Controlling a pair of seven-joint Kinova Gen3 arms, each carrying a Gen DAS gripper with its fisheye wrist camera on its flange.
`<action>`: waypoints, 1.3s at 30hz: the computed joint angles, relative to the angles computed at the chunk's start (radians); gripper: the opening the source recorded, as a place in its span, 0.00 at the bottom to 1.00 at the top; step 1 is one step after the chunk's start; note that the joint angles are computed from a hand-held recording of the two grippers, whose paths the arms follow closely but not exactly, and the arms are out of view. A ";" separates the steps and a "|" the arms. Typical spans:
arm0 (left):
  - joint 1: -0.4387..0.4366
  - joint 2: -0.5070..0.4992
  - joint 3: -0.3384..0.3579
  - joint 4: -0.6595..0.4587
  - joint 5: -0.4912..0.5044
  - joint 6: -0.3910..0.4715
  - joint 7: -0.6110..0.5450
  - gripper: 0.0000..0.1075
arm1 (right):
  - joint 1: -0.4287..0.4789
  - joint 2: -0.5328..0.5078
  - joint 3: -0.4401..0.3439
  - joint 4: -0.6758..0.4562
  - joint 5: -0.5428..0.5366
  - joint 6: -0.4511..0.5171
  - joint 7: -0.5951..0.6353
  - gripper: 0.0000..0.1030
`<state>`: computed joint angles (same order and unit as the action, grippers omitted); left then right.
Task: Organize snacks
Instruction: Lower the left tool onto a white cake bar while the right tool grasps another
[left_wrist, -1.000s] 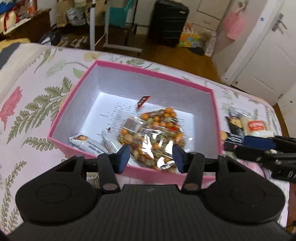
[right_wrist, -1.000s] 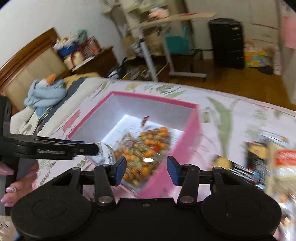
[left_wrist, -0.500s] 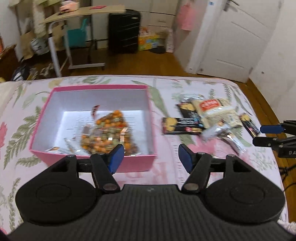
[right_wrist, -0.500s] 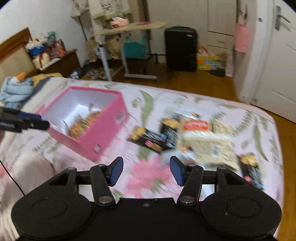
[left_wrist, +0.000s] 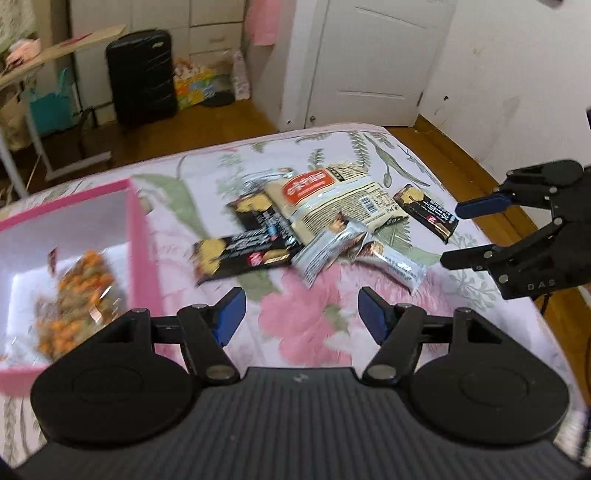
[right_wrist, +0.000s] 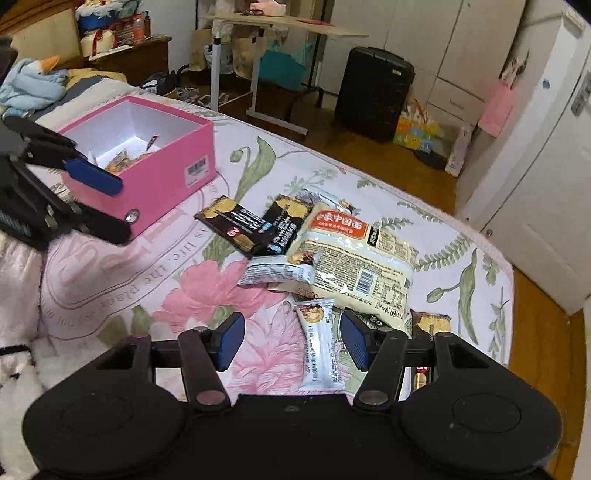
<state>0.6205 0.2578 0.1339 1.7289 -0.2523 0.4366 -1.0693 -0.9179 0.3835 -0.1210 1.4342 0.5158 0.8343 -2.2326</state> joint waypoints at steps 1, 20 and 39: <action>0.021 0.029 -0.011 -0.026 -0.025 0.010 0.014 0.62 | 0.020 0.002 -0.002 0.000 -0.040 -0.015 0.036 0.63; 0.044 0.407 -0.054 -0.278 0.067 -0.132 -0.243 0.54 | 0.182 0.159 0.014 0.052 -0.278 -0.208 0.415 0.60; -0.064 0.326 0.046 -0.278 0.277 0.086 -0.272 0.24 | 0.153 0.081 0.017 0.071 -0.379 -0.142 0.086 0.29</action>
<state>0.5568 0.5838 0.1797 1.4508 0.0243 0.5231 -1.3415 -0.7646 0.4643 -0.1044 1.5055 0.1370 0.6920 -2.1470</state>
